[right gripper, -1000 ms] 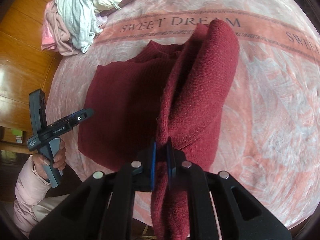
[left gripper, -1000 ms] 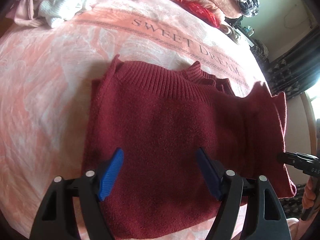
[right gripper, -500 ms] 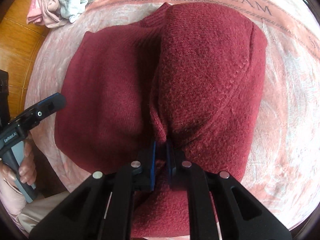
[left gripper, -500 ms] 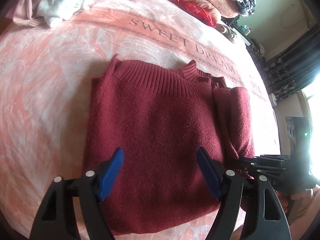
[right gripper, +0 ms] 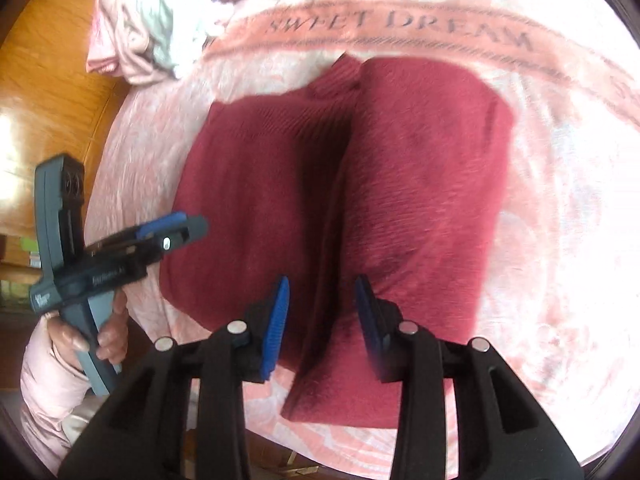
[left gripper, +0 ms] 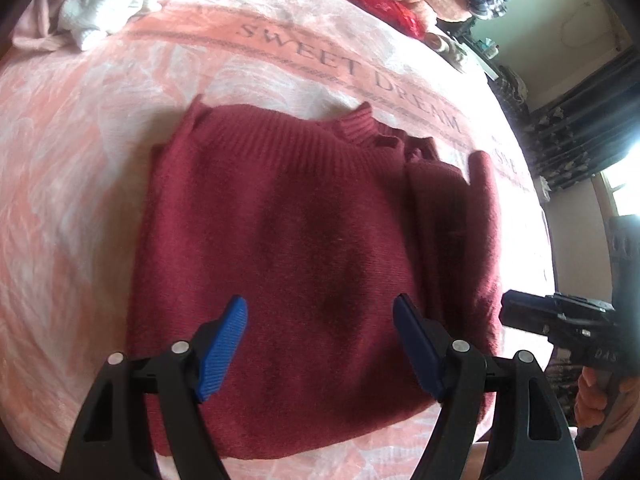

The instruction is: Fold small clothes

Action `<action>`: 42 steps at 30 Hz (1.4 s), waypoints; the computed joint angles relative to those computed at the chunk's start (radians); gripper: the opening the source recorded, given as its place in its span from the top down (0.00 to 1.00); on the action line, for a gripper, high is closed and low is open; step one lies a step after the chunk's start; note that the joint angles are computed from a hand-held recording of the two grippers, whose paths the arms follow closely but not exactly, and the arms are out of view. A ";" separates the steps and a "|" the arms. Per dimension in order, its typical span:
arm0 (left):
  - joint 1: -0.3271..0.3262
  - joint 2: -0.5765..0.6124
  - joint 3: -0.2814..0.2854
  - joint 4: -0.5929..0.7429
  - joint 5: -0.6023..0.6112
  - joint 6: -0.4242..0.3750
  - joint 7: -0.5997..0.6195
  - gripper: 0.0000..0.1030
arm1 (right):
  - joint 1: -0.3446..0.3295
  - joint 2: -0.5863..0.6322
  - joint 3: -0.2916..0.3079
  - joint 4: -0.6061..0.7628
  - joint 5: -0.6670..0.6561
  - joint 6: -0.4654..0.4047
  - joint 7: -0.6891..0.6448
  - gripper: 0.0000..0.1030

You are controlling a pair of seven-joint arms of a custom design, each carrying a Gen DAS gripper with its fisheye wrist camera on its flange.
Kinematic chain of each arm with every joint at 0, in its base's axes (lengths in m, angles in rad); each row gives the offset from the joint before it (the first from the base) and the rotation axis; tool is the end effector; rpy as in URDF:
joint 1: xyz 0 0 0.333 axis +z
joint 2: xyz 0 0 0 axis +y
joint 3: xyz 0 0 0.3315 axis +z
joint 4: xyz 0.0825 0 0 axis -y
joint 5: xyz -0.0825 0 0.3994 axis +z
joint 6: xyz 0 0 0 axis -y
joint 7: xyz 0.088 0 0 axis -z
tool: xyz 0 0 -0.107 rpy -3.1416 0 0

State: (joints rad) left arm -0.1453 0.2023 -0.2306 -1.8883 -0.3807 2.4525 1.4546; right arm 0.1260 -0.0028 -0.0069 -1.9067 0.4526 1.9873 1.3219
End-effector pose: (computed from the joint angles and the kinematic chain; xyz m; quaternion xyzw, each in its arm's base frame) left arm 0.6119 -0.2326 0.4488 0.6875 -0.6843 0.2373 0.0522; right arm 0.5773 0.0965 0.5187 -0.7563 0.6186 0.1072 0.1837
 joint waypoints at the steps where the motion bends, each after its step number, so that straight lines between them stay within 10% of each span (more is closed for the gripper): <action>1: -0.004 0.013 -0.013 0.025 -0.013 -0.020 0.022 0.26 | -0.009 0.001 -0.009 0.003 0.011 -0.002 0.007 0.66; 20: -0.153 0.281 -0.055 0.371 0.101 -0.168 -0.100 0.28 | -0.096 -0.014 -0.053 -0.014 0.011 0.011 -0.030 0.70; 29: -0.173 0.243 -0.062 0.334 0.153 -0.082 -0.126 0.82 | -0.116 -0.019 -0.066 -0.028 0.021 0.015 -0.031 0.70; 42: -0.065 0.078 -0.079 0.180 -0.048 0.021 0.028 0.90 | -0.097 -0.003 -0.045 -0.029 -0.040 0.036 0.034 0.70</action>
State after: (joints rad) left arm -0.2098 0.2799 -0.3092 -1.7083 -0.4284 2.4731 1.4831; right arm 0.0292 -0.0060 -0.0521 -1.9353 0.4121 2.0231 1.3557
